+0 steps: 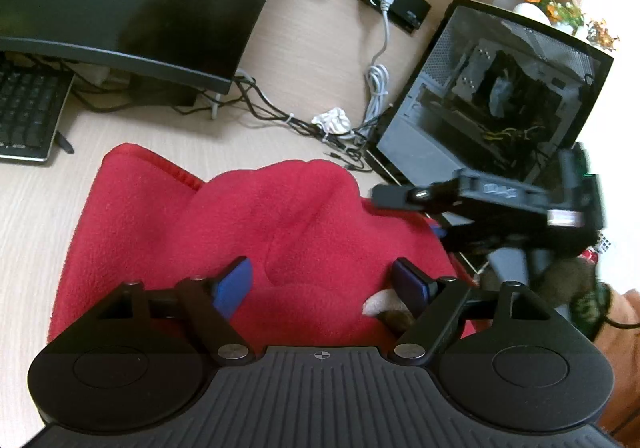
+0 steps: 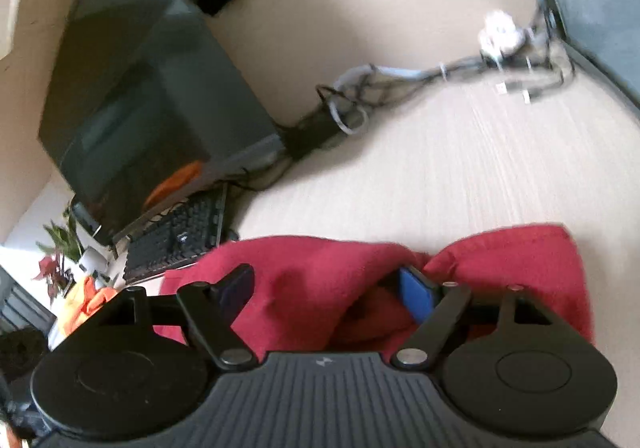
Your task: Fold clothes
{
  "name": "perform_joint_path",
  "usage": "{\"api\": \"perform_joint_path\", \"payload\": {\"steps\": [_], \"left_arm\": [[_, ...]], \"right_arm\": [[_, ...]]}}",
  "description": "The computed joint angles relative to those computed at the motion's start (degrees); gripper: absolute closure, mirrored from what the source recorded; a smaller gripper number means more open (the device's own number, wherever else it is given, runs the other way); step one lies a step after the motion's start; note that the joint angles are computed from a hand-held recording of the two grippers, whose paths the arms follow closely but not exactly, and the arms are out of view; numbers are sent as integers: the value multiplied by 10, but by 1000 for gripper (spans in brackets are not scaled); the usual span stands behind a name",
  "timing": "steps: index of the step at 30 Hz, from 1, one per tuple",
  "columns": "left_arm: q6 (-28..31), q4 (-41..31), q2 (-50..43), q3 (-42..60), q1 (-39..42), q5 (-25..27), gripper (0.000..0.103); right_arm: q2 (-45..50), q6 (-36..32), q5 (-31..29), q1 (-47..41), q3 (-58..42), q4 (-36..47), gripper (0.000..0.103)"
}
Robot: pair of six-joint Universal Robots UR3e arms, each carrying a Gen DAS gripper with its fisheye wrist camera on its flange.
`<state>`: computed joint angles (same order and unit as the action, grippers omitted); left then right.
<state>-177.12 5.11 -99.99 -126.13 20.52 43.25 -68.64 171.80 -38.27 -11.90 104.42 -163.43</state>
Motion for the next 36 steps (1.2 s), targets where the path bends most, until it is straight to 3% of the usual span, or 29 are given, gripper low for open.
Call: {"api": "perform_joint_path", "payload": {"steps": [3, 6, 9, 12, 16, 18, 19, 23, 26, 28, 30, 33, 36], "left_arm": [[-4, 5, -2, 0, -1, 1, 19], [-13, 16, -8, 1, -5, 3, 18], [-16, 19, -9, 3, -8, 8, 17], [-11, 1, -2, 7, -9, 14, 16], [-12, -27, 1, 17, 2, -5, 15], [-17, -35, -1, 22, 9, -16, 15], [-20, -38, -2, 24, 10, -19, 15], [0, -58, 13, 15, 16, -27, 14], [15, -115, 55, 8, 40, -54, 8], [6, -115, 82, -3, 66, -76, 8], [-13, -108, 102, -5, 80, -59, 8], [-22, -178, 115, 22, 89, -12, 10], [-33, -242, 101, 39, 96, -1, 31]], "right_arm": [[-61, -48, -10, -13, 49, -10, 21], [-112, -87, 21, -47, 75, 77, 20], [-114, -77, 42, -61, 69, 155, 17], [-69, -9, 44, -46, 42, 142, 13], [33, 94, 123, -20, -47, 71, 13], [84, 164, 93, 4, -107, 13, 13], [100, 166, 65, 15, -130, 10, 13], [103, 114, -38, 37, -138, 14, 19], [41, 56, -28, 13, -63, 8, 20], [-33, -16, -31, -6, 18, -13, 17], [-107, -88, -18, -33, 90, -9, 17], [-219, -207, 61, -95, 163, 152, 19], [-260, -271, 85, -119, 186, 301, 21]]}}
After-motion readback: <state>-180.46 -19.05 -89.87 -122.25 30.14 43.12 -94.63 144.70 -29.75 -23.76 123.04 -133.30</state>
